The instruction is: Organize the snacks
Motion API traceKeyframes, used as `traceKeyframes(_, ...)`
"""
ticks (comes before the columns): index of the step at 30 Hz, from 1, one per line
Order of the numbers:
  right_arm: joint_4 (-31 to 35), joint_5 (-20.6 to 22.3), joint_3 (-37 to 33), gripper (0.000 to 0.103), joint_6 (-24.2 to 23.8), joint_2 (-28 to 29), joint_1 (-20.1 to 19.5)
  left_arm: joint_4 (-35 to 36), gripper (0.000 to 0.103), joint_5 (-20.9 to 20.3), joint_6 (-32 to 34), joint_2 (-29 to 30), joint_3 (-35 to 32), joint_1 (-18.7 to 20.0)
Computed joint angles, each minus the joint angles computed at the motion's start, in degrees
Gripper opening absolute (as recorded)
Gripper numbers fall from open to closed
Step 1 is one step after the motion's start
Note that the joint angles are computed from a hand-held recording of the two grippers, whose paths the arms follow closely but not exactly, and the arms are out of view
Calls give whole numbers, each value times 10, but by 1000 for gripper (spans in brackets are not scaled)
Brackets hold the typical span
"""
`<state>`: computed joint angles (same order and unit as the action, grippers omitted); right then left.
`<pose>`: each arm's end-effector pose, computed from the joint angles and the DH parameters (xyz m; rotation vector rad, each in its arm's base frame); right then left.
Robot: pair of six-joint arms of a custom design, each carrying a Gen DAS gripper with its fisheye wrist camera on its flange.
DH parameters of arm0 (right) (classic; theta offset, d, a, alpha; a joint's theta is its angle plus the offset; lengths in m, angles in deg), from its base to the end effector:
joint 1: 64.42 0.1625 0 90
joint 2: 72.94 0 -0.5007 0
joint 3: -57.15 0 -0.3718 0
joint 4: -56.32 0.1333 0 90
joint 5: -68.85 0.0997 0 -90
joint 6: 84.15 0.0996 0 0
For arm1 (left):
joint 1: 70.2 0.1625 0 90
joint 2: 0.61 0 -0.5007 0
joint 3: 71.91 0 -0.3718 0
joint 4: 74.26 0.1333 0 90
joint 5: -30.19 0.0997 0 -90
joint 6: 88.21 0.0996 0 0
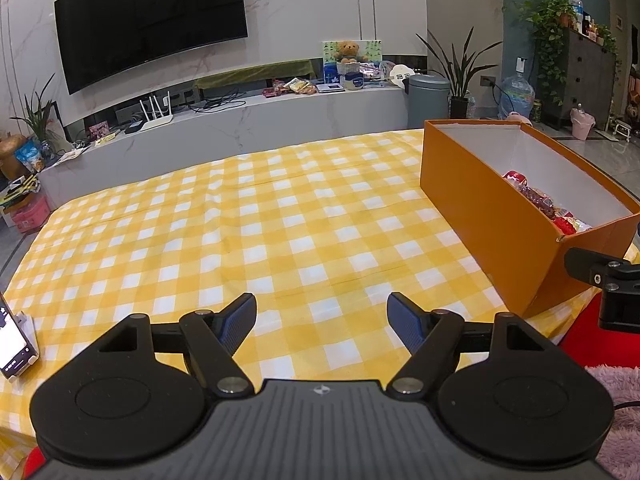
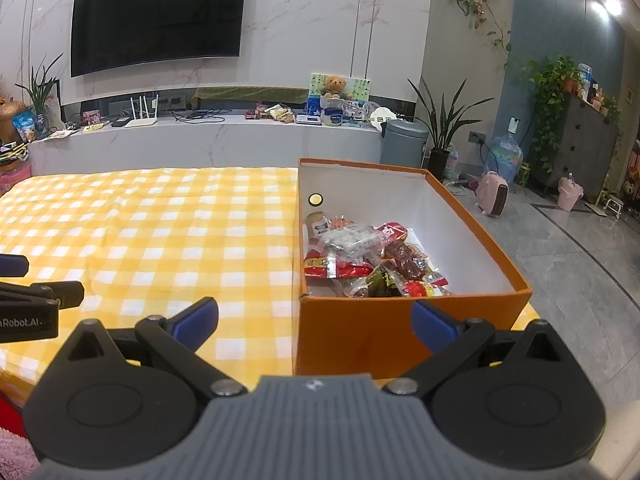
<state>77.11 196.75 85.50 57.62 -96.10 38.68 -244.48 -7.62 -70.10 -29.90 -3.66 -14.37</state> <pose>0.2646 -0.8189 0.2017 0.4913 -2.0384 1.0977 -0.2970 -0.8149 0.1935 0.5949 2.1176 -0.9544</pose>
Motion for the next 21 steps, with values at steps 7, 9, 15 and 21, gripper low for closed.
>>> traceKeyframes(7,1,-3,-1,100,-4,1,0,2,87,0,-2,-2,3,0)
traceKeyframes(9,2,-4,-1,100,-4,2,0,1,87,0,-1,-1,2,0)
traceKeyframes(15,1,-4,-1,100,-7,2,0,-1,87,0,1,-2,4,0)
traceKeyframes(21,3,-2,-2,100,-9,3,0,2,87,-3,-3,-3,5,1)
